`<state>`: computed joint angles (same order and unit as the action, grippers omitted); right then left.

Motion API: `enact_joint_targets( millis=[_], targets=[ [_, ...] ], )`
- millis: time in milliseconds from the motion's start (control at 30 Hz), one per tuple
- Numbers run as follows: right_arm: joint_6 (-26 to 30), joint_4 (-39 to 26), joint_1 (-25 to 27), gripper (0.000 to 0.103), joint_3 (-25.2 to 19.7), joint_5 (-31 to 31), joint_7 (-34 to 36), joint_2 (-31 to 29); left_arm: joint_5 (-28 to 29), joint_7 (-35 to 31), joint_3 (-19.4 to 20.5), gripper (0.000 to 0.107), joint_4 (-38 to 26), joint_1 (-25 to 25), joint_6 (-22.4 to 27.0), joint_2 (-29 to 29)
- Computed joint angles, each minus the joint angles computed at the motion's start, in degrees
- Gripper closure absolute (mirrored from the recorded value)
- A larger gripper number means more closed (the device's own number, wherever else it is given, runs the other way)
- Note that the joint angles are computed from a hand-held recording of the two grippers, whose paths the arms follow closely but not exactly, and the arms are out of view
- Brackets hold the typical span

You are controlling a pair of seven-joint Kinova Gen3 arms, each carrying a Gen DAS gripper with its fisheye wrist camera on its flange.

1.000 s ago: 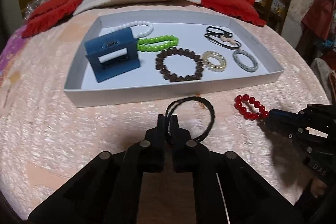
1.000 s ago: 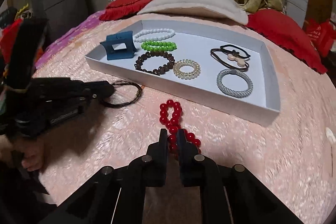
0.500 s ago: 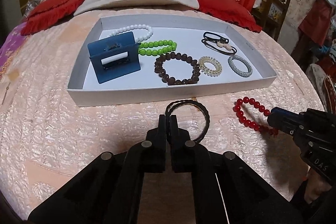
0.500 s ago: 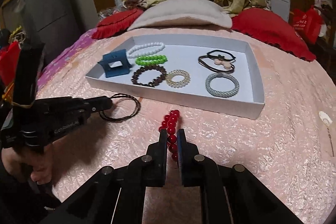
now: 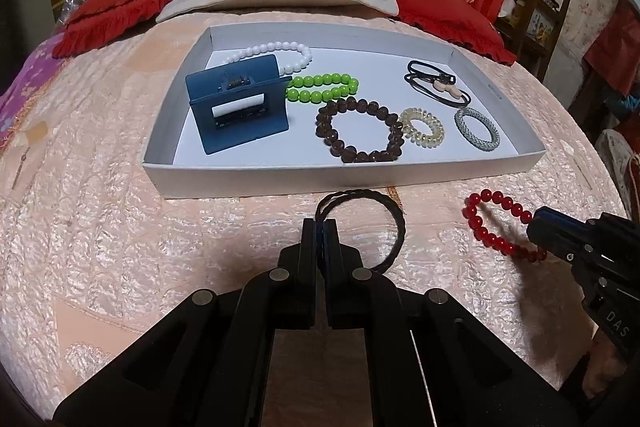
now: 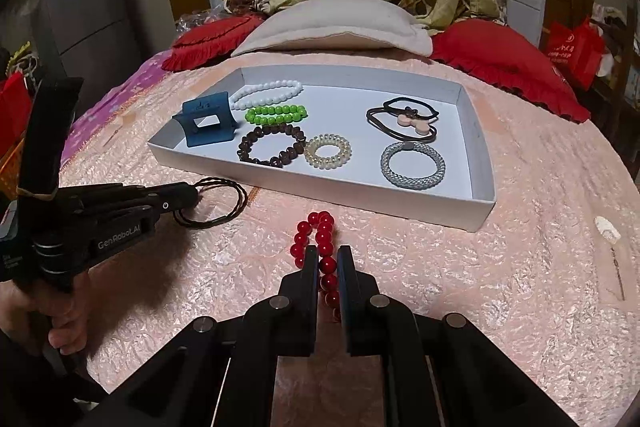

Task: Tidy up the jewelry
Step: 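Lift the black hair tie with the left tool while the right tool lifts the red bracelet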

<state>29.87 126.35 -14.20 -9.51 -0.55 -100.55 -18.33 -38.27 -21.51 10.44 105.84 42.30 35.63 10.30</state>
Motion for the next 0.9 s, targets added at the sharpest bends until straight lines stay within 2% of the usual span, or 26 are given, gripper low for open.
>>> enact_joint_targets(
  millis=[667,900],
  targets=[
    [-0.4,0.2,0.0,0.095,-0.5,0.7,-0.2,-0.4,-1.5,1.3,0.4,0.106,-0.3,0.5,1.5,0.1],
    [-0.8,0.4,0.1,0.095,-1.0,1.1,-0.6,-0.7,-3.6,3.1,0.1,0.106,-1.3,1.8,3.6,0.9]
  ],
)
